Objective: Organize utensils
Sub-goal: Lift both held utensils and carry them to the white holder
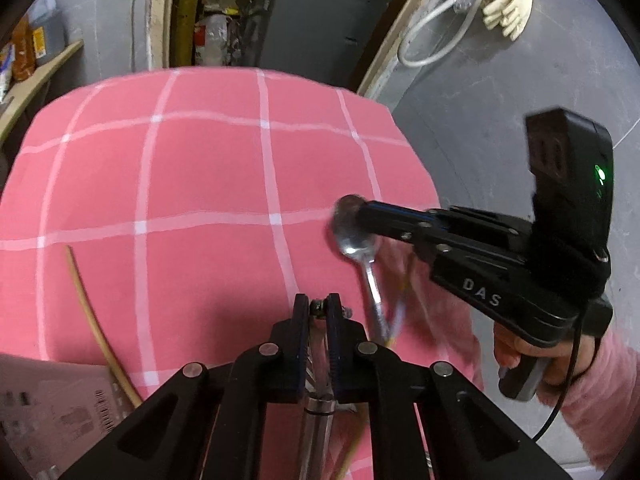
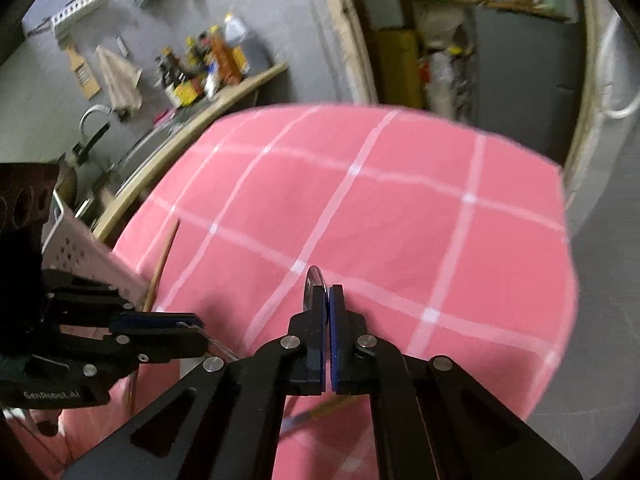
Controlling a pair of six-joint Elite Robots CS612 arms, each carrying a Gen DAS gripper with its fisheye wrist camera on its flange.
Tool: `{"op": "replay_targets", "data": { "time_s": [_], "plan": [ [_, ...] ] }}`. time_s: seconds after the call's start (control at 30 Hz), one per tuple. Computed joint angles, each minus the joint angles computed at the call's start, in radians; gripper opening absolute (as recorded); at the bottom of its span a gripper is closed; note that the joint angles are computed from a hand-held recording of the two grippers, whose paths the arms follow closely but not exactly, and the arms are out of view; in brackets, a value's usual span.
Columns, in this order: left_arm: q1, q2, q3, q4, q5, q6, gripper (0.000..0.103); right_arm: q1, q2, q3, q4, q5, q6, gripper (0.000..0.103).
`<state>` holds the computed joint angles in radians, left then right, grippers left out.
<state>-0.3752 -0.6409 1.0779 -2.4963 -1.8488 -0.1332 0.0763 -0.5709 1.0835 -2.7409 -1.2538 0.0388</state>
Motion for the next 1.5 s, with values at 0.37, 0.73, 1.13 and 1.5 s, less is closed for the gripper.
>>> {"op": "replay_targets", "data": {
  "time_s": [0.37,0.73,1.13,1.5],
  "plan": [
    [-0.002,-0.063,0.092,-0.255,0.130,-0.057,0.008,0.017,-0.058,0.063,-0.285,-0.228,0.103,0.002],
    [-0.004,-0.129,0.161,-0.534,0.284,-0.067,0.008,0.056,-0.108,0.061,-0.430,-0.309,0.120,0.002],
    [0.031,-0.203,0.262,-0.702,0.342,-0.058,0.008,0.133,-0.122,0.033,-0.538,-0.335,0.090,0.002],
    [0.066,-0.232,0.339,-0.823,0.360,-0.057,0.008,0.204,-0.108,0.002,-0.576,-0.393,0.022,0.002]
  ]
}}
